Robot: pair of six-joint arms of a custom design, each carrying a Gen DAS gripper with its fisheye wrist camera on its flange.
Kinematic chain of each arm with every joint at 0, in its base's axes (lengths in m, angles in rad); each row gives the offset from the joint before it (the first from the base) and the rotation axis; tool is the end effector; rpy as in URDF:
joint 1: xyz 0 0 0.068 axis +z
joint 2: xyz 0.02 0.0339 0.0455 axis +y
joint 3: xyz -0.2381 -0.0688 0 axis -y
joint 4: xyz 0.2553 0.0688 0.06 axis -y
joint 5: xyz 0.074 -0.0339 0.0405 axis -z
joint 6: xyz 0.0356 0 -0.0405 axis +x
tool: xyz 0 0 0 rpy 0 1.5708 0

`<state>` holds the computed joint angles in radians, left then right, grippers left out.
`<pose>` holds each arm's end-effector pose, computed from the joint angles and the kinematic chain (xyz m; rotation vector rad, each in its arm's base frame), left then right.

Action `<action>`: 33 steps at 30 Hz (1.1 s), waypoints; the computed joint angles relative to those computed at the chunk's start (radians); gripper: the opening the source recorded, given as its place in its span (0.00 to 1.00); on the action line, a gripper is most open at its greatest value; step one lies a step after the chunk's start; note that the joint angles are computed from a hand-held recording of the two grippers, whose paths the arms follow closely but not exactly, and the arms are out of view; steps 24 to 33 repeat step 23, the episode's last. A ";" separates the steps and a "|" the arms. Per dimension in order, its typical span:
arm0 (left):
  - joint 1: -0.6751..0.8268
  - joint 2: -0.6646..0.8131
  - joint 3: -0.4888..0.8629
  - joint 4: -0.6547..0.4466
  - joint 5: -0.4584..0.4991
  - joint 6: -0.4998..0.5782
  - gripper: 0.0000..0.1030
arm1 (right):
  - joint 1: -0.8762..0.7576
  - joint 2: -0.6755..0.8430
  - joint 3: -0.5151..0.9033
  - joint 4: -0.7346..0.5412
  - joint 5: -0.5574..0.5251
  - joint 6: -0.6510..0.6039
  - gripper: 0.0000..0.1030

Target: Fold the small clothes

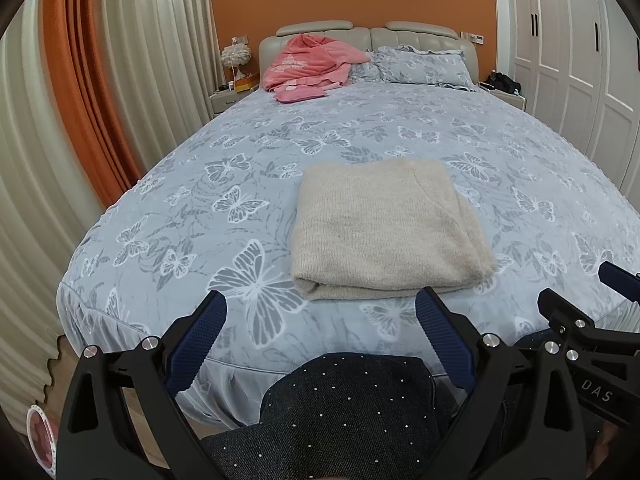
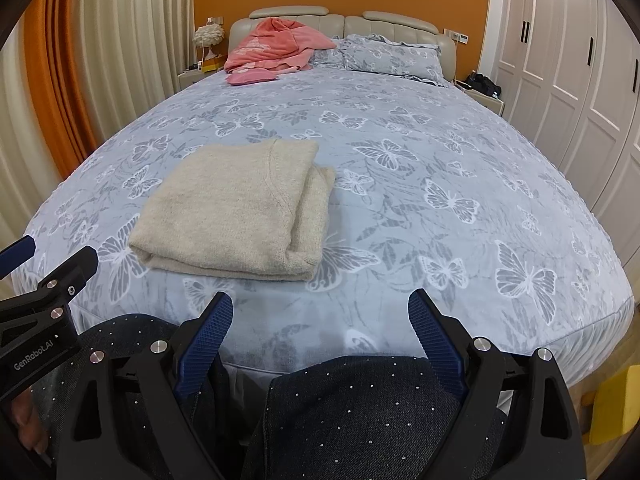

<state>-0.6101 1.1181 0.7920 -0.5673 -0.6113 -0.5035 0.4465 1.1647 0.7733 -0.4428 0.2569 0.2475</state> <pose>0.2097 -0.1217 0.2223 -0.1302 2.2657 0.1843 0.2363 0.1031 0.2100 -0.1177 2.3667 0.0231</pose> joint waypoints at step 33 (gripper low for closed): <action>0.036 -0.029 -0.020 0.014 0.029 0.044 0.90 | 0.003 0.000 -0.001 0.002 0.003 0.003 0.84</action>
